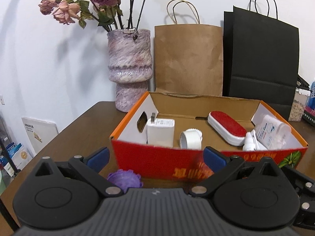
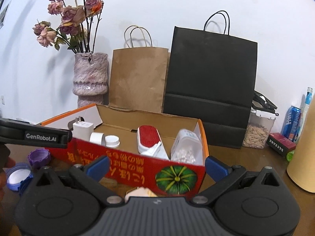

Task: Organize rigid objects
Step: 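Withdraw both grippers from the box toward the lids and plug adapter, then grasp the blue-rimmed lid with the left gripper while the right grasps the white plug adapter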

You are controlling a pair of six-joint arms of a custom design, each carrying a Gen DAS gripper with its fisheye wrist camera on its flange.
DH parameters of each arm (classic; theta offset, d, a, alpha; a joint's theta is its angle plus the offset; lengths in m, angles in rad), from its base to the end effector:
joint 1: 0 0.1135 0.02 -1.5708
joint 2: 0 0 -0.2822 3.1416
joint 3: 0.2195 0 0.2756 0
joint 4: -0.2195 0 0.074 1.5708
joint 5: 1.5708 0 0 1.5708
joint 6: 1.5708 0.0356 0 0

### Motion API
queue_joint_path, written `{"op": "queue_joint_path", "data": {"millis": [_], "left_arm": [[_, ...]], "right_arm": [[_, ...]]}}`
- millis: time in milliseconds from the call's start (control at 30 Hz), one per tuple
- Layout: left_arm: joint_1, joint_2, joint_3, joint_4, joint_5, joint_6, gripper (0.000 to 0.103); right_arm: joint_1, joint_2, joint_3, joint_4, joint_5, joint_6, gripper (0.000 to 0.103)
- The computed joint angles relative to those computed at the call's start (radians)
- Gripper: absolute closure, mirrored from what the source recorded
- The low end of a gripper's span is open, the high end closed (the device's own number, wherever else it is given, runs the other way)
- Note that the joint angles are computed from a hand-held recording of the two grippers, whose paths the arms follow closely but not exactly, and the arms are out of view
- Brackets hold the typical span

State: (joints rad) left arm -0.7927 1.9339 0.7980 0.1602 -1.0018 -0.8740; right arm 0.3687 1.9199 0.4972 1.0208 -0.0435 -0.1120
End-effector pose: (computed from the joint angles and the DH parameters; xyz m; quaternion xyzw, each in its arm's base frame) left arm 0.2602 -0.2213 0.0815 -0.1747 0.8322 0.1184 0.5127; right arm 0.2946 0.1155 0.0786 -0.2101 0.8070 0.0886 0.5448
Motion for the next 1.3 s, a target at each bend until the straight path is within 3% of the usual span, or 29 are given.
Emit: {"op": "queue_joint_path", "data": {"millis": [900, 1100, 1300], "left_arm": [[-0.189, -0.120, -0.152, -0.386, 0.049, -0.436, 0.000], [-0.199, -0.129, -0.186, -0.411, 0.096, -0.474, 0.000], [-0.153, -0.114, -0.197, -0.351, 0.153, -0.410, 0.000]], "right_arm": [[-0.015, -0.145, -0.247, 0.029, 0.003, 0.000, 0.000], [-0.019, -0.158, -0.274, 0.034, 0.013, 0.009, 0.000], [-0.018, -0.161, -0.288, 0.040, 0.029, 0.022, 0.000]]}}
